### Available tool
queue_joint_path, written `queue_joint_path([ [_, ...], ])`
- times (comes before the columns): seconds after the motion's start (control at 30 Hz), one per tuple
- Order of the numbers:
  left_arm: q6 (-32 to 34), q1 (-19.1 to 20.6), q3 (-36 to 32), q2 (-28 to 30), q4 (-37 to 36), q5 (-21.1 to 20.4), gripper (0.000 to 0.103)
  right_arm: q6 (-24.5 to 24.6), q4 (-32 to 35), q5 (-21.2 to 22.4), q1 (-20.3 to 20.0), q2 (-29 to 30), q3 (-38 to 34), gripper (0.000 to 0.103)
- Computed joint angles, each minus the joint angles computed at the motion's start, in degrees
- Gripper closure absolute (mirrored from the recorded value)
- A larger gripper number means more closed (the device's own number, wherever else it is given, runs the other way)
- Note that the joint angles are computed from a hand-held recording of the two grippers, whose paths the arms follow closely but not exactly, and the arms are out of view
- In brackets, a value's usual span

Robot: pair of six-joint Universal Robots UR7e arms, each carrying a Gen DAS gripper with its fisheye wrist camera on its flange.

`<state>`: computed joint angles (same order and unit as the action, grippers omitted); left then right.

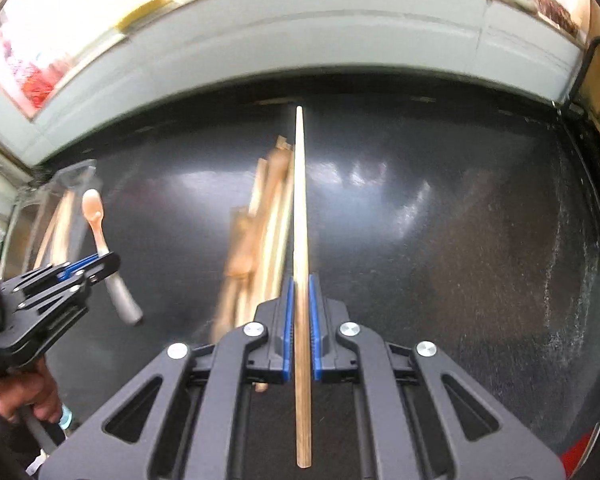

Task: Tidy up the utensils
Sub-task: 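Carry the spoon and chopstick over the clear tray with both tools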

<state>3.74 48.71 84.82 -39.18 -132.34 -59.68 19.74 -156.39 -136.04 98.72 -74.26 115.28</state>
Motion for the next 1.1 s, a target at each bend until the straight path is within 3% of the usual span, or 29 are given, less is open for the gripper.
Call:
queue_joint_path([
  [0.23, -2.83, -0.55, 0.65, -3.97, 1.41, 0.06, 0.095, -0.33, 2.25, 3.25, 4.64, -0.57, -2.06, 0.095],
  [0.47, -3.07, 0.32, 1.24, -7.15, 1.93, 1.8, 0.096, -2.52, 3.0, 5.2, 8.69, 4.71, -7.73, 0.095],
  [0.8, -2.88, 2.26, -0.01, -10.78, 3.57, 1.48, 0.096, -3.95, 2.94, 7.3, 11.4, 11.23, -14.63, 0.095],
  [1.1, -2.96, 5.19, -4.07, -13.85, 4.92, 2.22, 0.096, -4.24, 5.22, 13.47, 12.24, 19.9, -24.8, 0.095],
])
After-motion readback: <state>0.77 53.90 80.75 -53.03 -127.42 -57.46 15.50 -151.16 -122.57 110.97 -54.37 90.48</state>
